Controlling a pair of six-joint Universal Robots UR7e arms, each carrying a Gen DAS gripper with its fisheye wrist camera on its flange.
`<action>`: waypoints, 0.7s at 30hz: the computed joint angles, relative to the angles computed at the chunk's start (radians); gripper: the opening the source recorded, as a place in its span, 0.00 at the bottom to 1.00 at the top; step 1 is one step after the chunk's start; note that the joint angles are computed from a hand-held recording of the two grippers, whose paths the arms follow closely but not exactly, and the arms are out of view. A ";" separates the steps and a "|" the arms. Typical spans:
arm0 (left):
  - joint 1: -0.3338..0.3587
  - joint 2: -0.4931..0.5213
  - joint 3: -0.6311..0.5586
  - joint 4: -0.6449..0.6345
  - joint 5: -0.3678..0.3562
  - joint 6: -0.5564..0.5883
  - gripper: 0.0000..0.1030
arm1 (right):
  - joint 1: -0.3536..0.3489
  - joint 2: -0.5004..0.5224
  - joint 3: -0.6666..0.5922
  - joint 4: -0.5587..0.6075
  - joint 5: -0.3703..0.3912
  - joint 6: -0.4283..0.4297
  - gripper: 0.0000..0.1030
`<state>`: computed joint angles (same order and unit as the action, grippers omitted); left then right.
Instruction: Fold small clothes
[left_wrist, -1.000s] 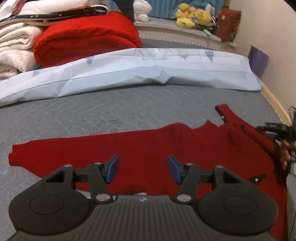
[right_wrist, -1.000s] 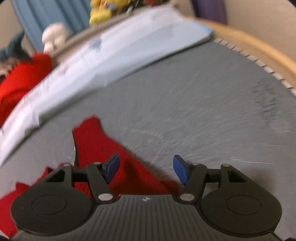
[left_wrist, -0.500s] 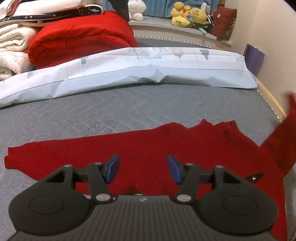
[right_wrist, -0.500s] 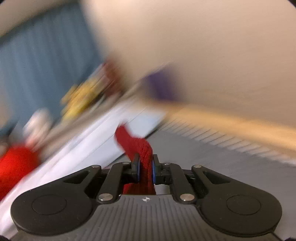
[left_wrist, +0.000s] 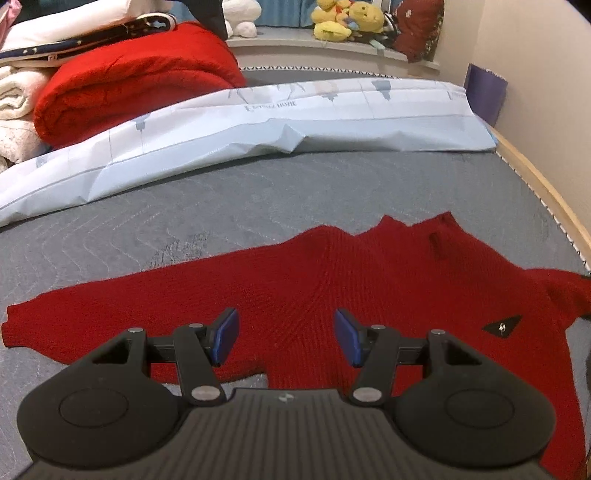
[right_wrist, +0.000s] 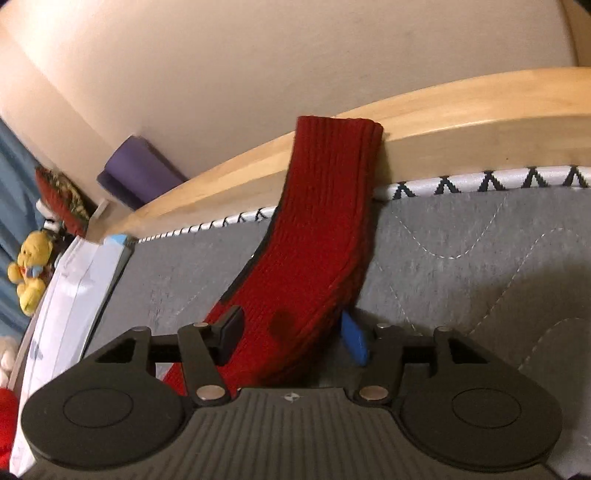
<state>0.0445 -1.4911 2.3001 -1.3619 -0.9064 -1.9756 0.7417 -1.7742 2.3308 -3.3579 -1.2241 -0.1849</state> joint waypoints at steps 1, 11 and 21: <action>0.002 0.004 0.003 -0.009 -0.002 0.007 0.61 | 0.014 0.008 -0.002 -0.009 -0.019 -0.014 0.53; 0.009 0.010 0.028 -0.067 0.014 0.079 0.61 | 0.133 0.121 -0.047 -0.414 -0.331 -0.089 0.10; 0.010 -0.035 0.047 -0.105 0.009 0.094 0.61 | 0.197 -0.003 0.000 -0.276 -0.328 -0.051 0.46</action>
